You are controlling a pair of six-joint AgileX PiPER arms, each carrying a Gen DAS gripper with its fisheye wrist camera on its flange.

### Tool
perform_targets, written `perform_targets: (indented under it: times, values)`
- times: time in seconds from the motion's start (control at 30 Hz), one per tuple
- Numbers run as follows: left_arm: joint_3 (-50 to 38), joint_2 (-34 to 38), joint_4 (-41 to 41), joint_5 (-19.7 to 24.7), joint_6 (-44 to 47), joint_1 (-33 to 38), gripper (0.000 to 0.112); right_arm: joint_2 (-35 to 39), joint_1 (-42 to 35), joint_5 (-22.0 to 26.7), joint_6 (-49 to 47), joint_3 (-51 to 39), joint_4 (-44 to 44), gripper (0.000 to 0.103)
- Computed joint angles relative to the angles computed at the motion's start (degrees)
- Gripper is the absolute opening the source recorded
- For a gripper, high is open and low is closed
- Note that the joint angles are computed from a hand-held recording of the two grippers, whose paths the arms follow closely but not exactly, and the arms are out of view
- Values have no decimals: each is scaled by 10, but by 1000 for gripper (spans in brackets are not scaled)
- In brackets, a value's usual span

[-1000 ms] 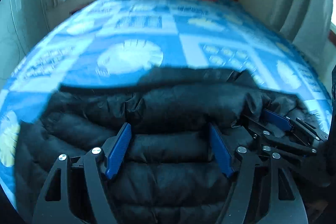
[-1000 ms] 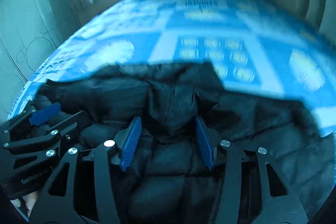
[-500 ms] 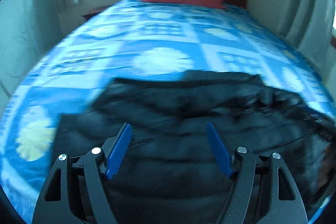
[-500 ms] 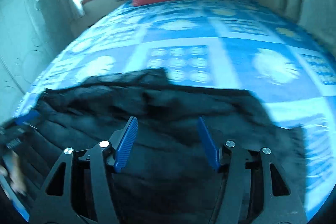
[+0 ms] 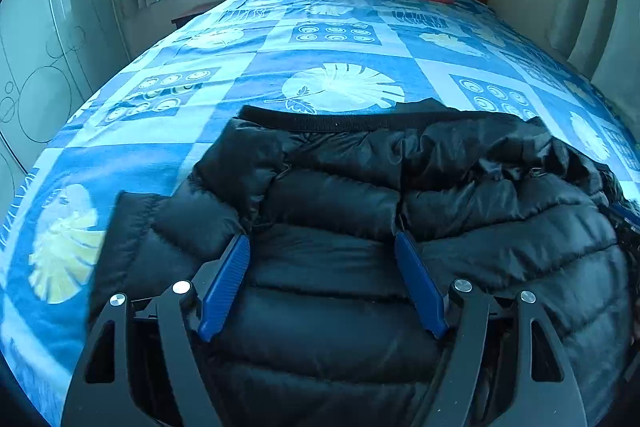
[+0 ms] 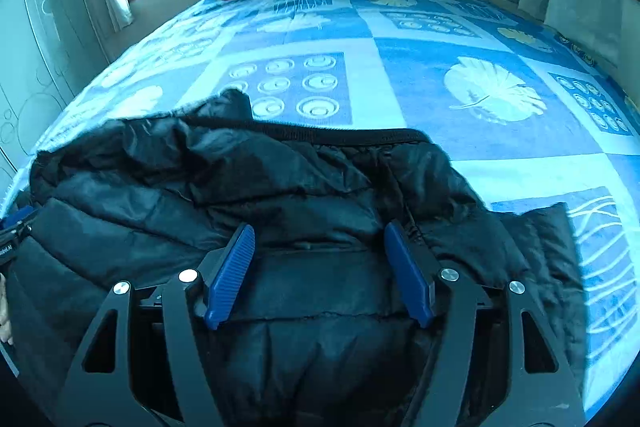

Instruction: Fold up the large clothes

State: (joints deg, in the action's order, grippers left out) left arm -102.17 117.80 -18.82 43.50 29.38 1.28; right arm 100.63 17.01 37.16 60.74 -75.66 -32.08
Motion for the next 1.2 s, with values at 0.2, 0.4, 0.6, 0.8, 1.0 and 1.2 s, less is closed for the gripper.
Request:
perform_targets:
  times: [0.2,0.4,0.6,0.8,1.0,1.2]
  values:
    - [147,-144,-91,-7,106,89,76,-171,78,88,119,129,-76,73]
    - [283,-247,-146,26,126,244,79,-335,166,157,252,294,-49,76]
    - [351,-253,-241,133,185,355,81,-393,207,110,376,390,-35,76]
    - [324,-188,-297,182,145,349,67,-365,233,80,420,392,-67,53]
    - [343,-196,-325,194,177,359,33,-393,281,94,485,395,-113,22]
    - [351,-228,-317,236,212,404,26,-415,365,162,529,384,-124,17]
